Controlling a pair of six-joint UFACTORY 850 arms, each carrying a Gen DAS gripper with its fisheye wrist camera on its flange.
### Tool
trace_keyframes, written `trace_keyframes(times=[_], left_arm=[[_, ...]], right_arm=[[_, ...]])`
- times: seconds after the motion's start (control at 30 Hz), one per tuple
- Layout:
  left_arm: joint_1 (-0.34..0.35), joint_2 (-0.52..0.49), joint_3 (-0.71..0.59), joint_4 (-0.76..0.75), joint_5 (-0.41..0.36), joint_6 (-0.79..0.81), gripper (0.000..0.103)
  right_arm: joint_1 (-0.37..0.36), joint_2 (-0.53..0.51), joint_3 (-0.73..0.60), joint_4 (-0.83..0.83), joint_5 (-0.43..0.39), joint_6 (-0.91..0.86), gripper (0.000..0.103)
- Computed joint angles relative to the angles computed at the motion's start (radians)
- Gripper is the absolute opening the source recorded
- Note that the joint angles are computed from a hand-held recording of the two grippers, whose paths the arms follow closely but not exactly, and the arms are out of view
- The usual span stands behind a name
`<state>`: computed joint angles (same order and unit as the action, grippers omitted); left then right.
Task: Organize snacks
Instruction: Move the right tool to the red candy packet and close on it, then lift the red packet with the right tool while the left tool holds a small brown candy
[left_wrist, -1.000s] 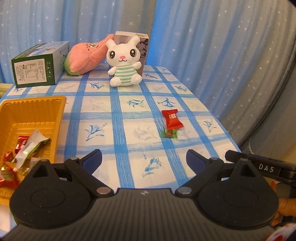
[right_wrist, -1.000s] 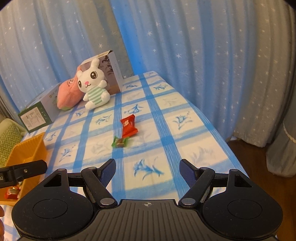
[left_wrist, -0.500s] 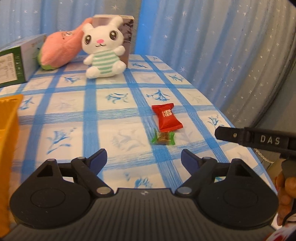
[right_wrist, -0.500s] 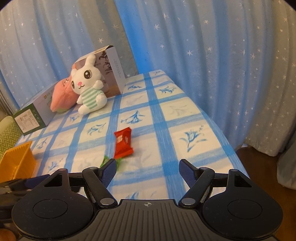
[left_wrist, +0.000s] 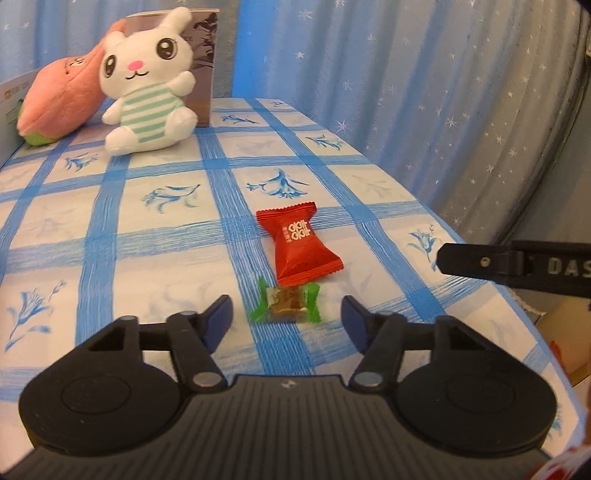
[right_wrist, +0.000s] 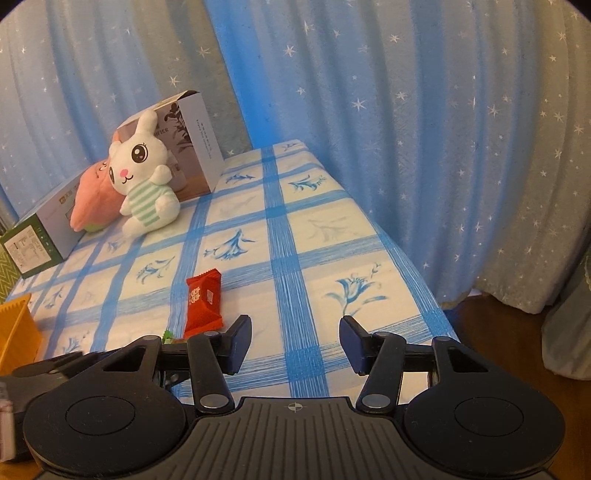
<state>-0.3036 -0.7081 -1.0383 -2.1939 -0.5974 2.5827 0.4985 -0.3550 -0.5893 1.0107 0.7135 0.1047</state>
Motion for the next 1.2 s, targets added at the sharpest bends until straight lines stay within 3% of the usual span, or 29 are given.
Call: trace_keyframes(times=[0.17,0.27,0.57,0.77,1.13,1.2], left_arm=[[-0.011,-0.008,0.002,-0.065,-0.007,0.119,0.031],[0.001,-0.005,0.004,-0.039,-0.018,0.109,0.024],[0.058,0.062,0.057,-0.108,-0.004,0.144,0.023],[0.097,0.089,0.06,-0.113,0.016,0.107,0.023],[0.136,0.086,0.041,-0.074,0.043,0.039,0.023],[0.14,0.086,0.039,-0.068,0.045,0.032,0.023]], right_arm=[[-0.001,-0.006,-0.008,0.018,0.001,-0.019,0.054],[-0.004,-0.016,-0.02,0.008,0.0,-0.026,0.054],[-0.052,-0.069,-0.059,-0.234,0.004,0.166,0.054],[-0.073,-0.146,-0.156,-0.301,0.012,0.124,0.054],[-0.062,-0.279,-0.331,-0.147,-0.055,-0.136,0.054],[-0.059,-0.291,-0.343,-0.117,-0.071,-0.179,0.038]])
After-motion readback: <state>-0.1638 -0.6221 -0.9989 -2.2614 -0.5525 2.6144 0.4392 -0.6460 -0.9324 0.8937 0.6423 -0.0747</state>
